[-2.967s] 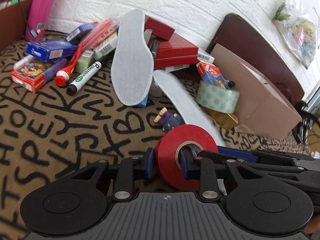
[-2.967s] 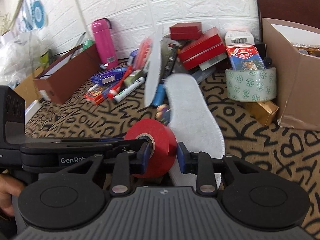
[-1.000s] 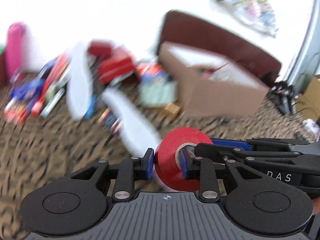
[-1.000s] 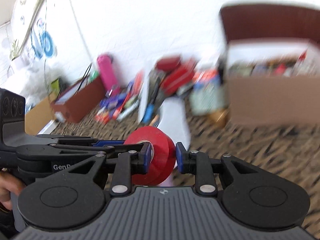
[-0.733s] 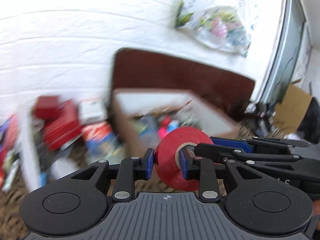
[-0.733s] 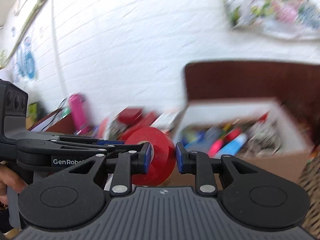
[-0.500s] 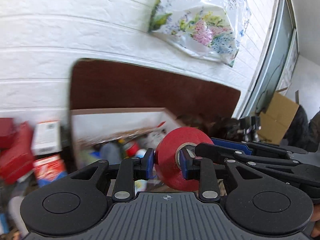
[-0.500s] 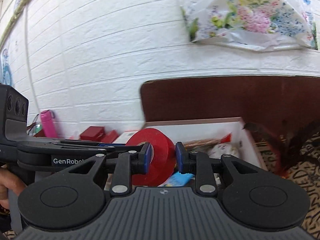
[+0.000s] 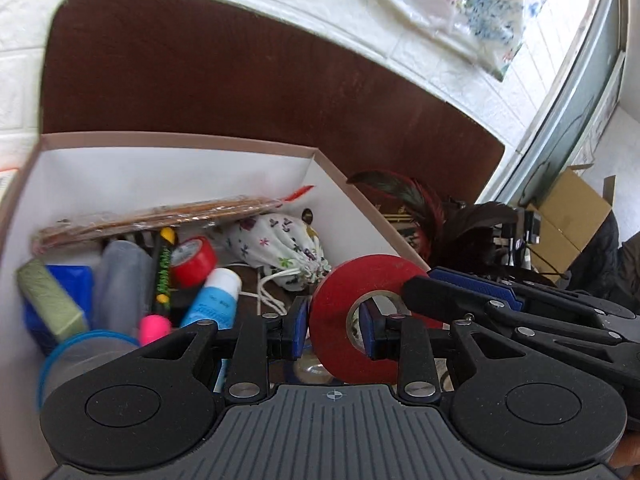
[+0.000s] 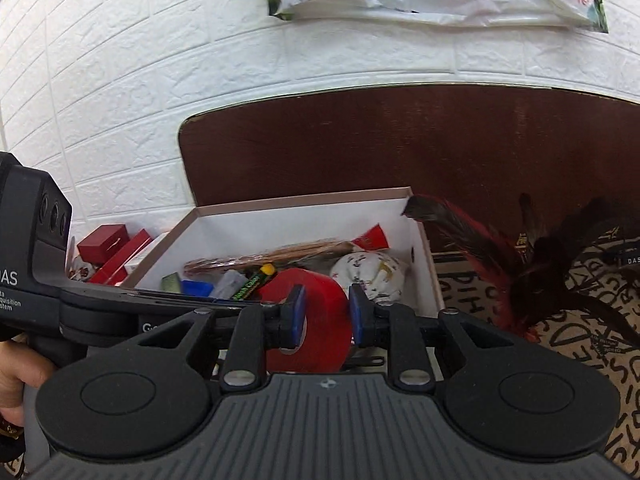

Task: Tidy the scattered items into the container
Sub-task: 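Lift the red tape roll, carry it over the box and release it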

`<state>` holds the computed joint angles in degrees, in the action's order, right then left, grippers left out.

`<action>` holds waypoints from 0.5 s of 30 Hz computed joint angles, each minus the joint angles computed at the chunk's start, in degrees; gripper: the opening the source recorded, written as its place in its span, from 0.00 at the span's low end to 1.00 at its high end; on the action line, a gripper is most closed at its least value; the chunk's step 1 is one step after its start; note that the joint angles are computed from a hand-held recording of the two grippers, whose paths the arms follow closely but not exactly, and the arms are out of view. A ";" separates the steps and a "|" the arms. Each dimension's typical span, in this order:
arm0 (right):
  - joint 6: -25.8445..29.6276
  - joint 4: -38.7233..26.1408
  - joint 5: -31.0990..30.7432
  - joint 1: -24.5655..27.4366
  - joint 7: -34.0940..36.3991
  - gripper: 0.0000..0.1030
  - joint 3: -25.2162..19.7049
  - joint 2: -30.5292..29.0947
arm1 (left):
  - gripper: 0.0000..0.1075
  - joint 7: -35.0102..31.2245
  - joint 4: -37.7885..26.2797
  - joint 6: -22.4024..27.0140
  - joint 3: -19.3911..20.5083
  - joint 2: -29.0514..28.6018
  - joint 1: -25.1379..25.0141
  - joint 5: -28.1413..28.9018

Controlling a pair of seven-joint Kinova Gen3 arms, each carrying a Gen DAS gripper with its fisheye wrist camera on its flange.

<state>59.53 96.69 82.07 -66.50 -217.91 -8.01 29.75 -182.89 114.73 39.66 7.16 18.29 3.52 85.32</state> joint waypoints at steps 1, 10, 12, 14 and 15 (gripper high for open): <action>0.48 0.15 0.02 -0.06 -0.05 0.26 0.17 0.01 | 0.38 -0.72 -0.27 -0.71 1.15 0.38 -0.21 0.58; 8.03 2.23 0.01 -2.47 -4.60 0.86 0.15 0.99 | 0.92 0.62 1.03 -7.43 -0.52 -1.36 3.08 6.03; 7.40 3.00 1.12 -2.32 -6.14 0.88 -0.41 0.80 | 0.92 0.80 1.58 -6.96 -1.47 -1.96 3.27 6.19; 7.38 2.65 1.45 -2.39 -6.06 0.92 -0.89 1.03 | 0.93 -2.74 3.05 -6.57 -5.82 -3.13 6.78 8.78; 7.32 2.38 1.54 -2.43 -5.67 0.93 -1.04 1.11 | 0.93 -5.02 3.96 -6.31 -7.50 -3.77 7.99 10.15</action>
